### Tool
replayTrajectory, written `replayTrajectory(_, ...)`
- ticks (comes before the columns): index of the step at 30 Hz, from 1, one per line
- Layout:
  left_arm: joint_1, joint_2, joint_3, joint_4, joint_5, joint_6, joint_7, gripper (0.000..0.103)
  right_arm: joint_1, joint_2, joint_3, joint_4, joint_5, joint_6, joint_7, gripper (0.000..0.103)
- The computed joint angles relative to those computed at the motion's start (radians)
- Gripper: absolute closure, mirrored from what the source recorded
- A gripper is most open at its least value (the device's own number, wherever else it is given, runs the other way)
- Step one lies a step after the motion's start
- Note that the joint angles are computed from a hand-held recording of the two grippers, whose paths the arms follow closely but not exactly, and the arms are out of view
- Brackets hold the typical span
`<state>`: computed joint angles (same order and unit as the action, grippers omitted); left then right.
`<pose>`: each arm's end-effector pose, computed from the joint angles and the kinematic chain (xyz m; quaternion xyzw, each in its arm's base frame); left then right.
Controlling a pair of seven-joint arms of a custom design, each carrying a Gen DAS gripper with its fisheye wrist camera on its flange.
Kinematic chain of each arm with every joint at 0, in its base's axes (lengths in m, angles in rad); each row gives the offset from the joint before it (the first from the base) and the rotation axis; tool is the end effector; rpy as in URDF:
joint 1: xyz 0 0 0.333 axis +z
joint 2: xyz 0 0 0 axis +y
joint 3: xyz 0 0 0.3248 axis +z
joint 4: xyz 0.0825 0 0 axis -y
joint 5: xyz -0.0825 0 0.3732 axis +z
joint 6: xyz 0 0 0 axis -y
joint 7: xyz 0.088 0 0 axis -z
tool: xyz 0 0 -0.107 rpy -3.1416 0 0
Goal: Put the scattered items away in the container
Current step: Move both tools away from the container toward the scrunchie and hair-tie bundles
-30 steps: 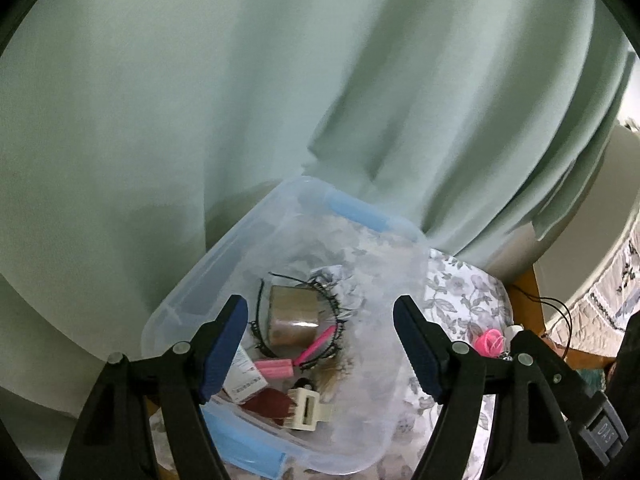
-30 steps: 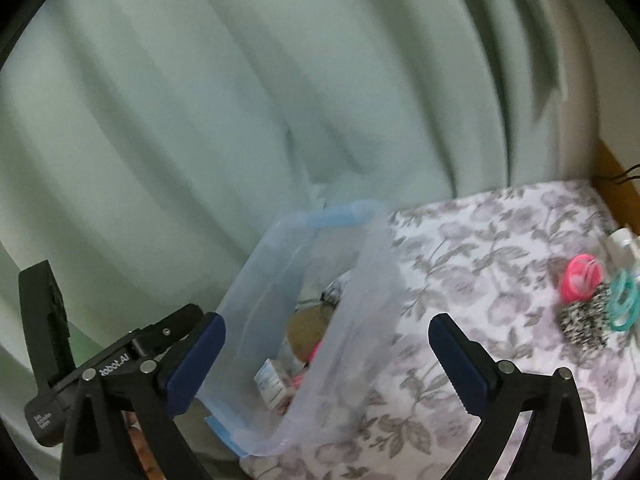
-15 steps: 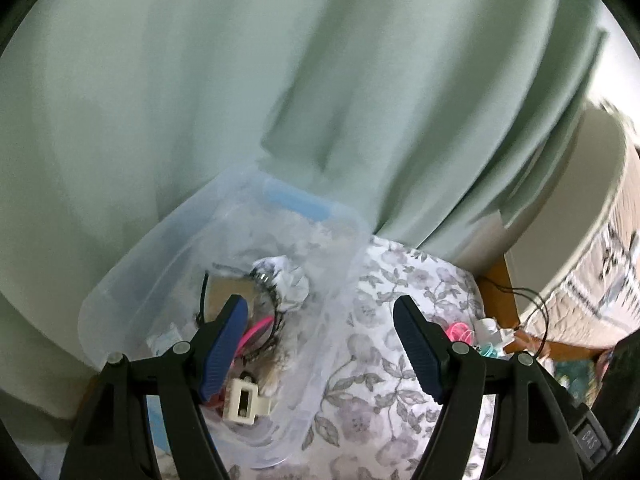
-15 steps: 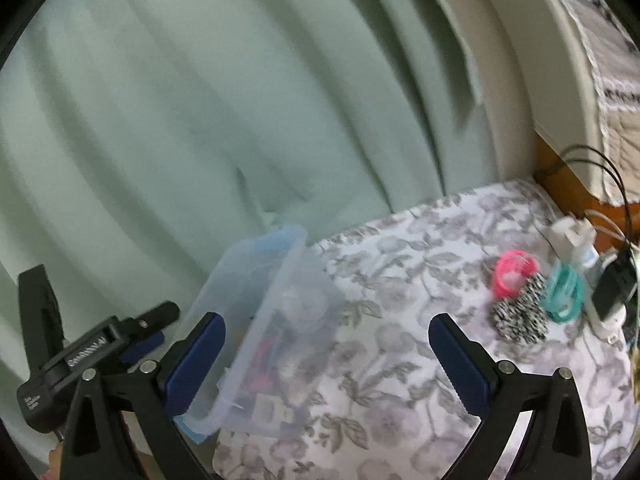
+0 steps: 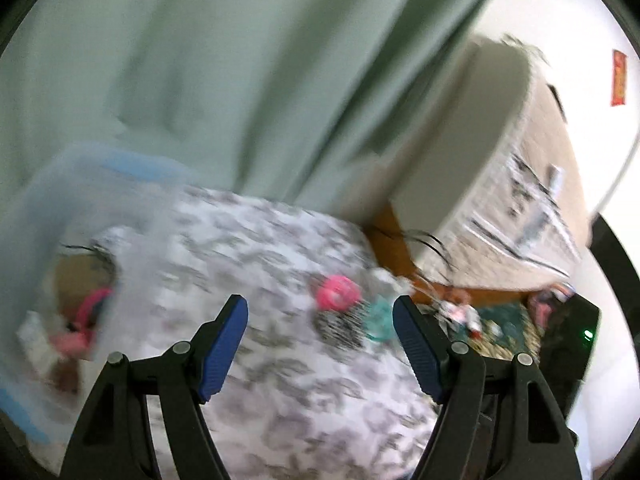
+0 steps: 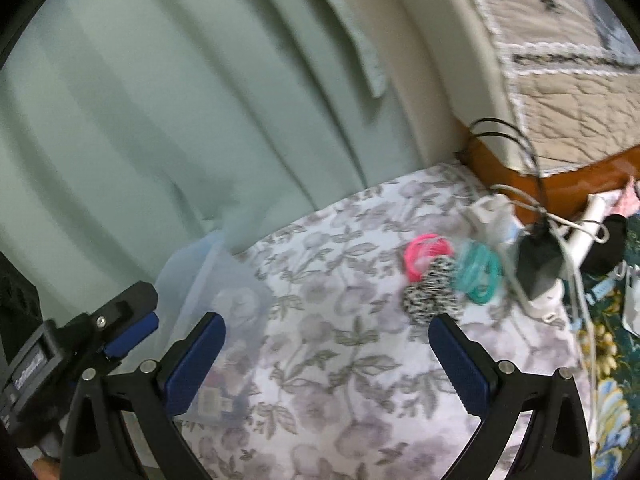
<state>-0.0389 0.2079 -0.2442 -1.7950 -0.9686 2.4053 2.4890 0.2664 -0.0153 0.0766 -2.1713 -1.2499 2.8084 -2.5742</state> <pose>0.6203 -0.1743 0.4950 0.4335 -0.7901 0.4328 0.0242 0.5034 0.2284 0.4625 -0.3737 0.8150 -0.2082 0.3909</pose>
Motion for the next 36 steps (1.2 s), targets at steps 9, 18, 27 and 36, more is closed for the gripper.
replayTrajectory(9, -0.060, 0.007, -0.020, -0.034, 0.082, 0.034, 0.003, 0.028, -0.048, -0.056, -0.006, -0.119, 0.091, 0.050, -0.059, 0.000)
replayTrajectory(18, -0.100, 0.039, -0.029, -0.053, 0.232, 0.157, -0.102, 0.028, -0.094, -0.076, 0.005, -0.183, 0.088, 0.058, -0.021, 0.001)
replayTrajectory(27, -0.137, 0.096, -0.036, -0.057, 0.459, 0.283, -0.240, 0.028, -0.119, -0.064, 0.000, -0.202, 0.013, 0.083, 0.086, 0.003)
replayTrajectory(36, -0.123, 0.169, -0.089, -0.012, 0.550, 0.255, -0.273, 0.028, -0.118, -0.023, -0.030, -0.190, -0.033, 0.117, 0.154, 0.006)
